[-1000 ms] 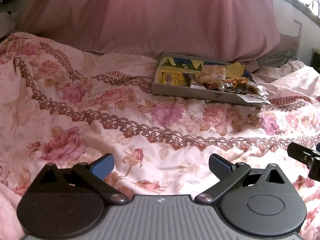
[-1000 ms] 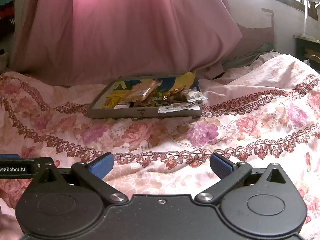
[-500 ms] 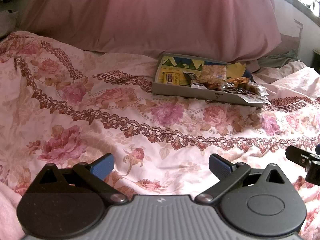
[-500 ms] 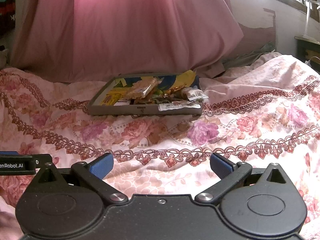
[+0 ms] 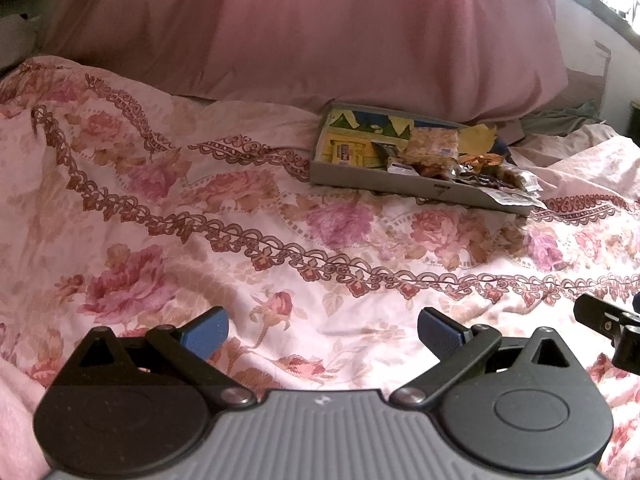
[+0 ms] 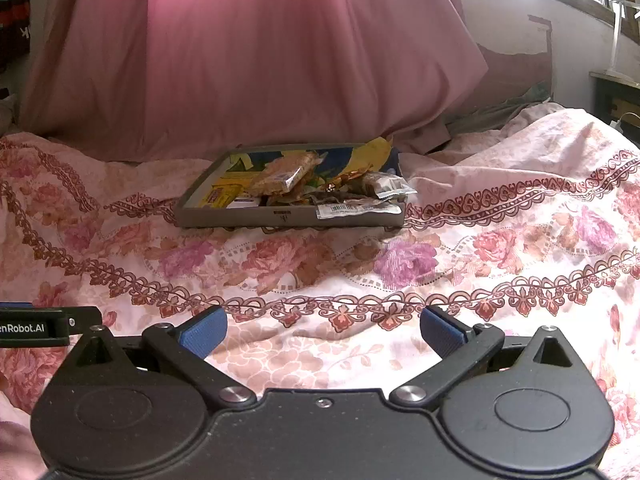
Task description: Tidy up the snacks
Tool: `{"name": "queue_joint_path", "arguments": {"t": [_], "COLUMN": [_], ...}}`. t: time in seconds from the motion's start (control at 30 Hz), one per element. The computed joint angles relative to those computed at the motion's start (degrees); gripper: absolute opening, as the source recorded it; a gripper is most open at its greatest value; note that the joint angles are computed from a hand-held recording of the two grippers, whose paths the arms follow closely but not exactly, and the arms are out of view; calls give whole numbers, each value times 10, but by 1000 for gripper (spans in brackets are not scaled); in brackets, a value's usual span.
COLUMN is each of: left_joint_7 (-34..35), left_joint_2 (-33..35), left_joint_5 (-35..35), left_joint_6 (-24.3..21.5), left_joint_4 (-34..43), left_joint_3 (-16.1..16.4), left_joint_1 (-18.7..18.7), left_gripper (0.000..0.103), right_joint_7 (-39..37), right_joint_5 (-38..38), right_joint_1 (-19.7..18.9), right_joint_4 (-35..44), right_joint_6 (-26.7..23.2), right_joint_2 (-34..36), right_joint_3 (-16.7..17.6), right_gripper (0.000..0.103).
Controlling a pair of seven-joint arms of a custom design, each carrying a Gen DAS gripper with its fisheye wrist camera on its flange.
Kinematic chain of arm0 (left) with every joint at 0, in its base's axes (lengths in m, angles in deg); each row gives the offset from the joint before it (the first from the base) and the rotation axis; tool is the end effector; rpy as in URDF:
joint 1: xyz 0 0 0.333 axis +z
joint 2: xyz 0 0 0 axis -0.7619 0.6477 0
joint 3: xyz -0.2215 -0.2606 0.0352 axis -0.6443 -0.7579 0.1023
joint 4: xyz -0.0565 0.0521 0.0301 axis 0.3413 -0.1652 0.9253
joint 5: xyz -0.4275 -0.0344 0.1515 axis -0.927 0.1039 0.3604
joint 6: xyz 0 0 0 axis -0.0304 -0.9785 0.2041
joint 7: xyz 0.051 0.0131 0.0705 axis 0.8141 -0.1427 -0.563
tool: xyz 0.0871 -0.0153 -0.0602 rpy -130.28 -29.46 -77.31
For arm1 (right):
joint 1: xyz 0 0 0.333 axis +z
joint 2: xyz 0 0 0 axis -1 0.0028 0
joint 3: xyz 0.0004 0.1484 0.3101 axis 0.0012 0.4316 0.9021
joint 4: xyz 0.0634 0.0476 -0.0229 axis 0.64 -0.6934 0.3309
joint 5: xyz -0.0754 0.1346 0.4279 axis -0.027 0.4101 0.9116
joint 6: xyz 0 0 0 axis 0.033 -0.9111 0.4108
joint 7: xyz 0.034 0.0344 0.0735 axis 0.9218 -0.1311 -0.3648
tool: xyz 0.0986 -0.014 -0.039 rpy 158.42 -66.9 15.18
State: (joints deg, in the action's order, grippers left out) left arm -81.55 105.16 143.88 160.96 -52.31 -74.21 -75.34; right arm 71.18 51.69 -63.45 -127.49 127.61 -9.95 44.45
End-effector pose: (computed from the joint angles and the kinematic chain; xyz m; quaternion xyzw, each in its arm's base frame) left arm 0.5968 -0.3787 0.3204 -0.7208 0.5618 -0.2691 0.3040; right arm 0.6195 0.2100 0.3498 -0.6794 0.5872 -0.2419 0.3677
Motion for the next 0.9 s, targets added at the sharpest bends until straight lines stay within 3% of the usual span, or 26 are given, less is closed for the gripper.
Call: {"name": "queue_joint_path", "arguments": {"t": [0.9], "left_joint_7": [13], "left_joint_2": [2], "left_joint_5": [-2], "left_joint_6": [-20], "left_joint_4": [5], "left_joint_3": [-1], "left_joint_1": [-5], "left_gripper": [103], "right_joint_7": [0], "right_joint_5": [-2], "right_joint_1": [2], "right_joint_4": [2], "right_joint_6": [-6], "right_joint_2": [2], "right_joint_3": [-4], "right_gripper": [102]}}
